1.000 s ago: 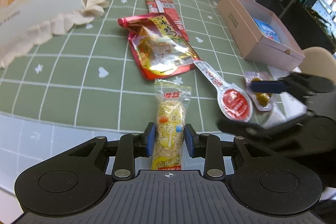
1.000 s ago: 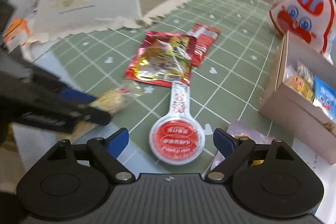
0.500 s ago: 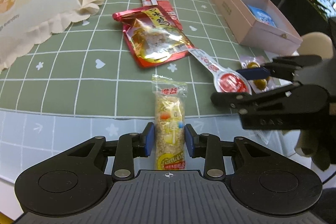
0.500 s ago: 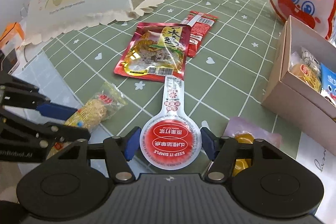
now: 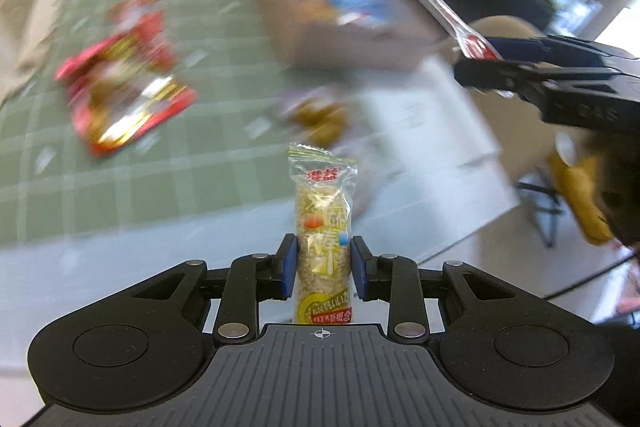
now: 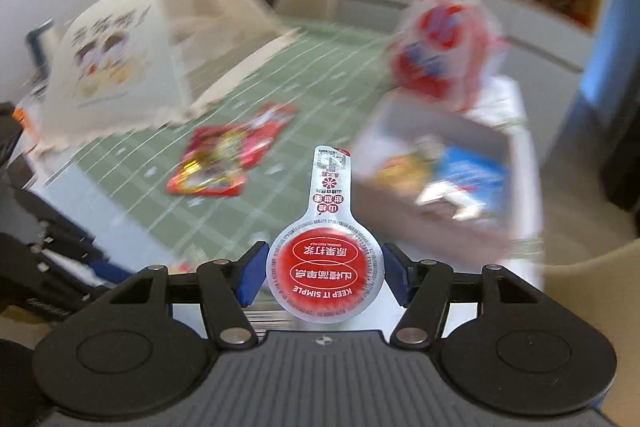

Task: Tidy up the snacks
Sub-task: 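Carry both snacks over the pink box while the left tool opens to drop the cereal bar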

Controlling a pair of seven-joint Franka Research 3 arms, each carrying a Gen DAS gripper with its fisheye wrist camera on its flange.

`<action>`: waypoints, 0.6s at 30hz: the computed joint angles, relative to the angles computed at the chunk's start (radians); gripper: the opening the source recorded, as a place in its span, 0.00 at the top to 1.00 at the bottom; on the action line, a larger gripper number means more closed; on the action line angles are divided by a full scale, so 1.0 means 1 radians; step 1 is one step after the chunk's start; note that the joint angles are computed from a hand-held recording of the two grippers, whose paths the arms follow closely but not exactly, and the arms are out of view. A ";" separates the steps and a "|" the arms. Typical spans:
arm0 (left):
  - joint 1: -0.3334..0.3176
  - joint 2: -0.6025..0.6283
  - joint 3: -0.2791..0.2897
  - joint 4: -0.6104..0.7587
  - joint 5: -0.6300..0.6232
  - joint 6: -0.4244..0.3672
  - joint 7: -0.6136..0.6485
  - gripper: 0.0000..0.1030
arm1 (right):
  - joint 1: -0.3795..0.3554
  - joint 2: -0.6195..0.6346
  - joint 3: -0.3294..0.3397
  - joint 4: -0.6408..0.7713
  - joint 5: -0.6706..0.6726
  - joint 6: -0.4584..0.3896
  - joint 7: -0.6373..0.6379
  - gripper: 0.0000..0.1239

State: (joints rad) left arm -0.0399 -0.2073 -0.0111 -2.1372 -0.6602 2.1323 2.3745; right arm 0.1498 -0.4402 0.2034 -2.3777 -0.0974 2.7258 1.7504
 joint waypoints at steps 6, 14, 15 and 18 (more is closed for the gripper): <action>-0.050 0.091 -0.044 0.217 -0.135 0.054 0.044 0.68 | -0.187 -0.128 0.045 0.012 -0.142 0.004 0.112 0.50; -0.126 0.504 -0.144 0.699 0.207 0.322 -0.351 0.68 | -0.322 -0.090 0.063 0.090 -0.203 0.039 0.234 0.50; -0.150 0.567 -0.131 0.774 0.293 0.301 -0.440 0.68 | -0.317 -0.080 0.056 0.095 -0.203 0.036 0.235 0.50; -0.181 0.741 -0.126 0.967 0.415 0.218 -0.578 0.68 | -0.309 -0.052 0.048 0.105 -0.220 0.027 0.239 0.50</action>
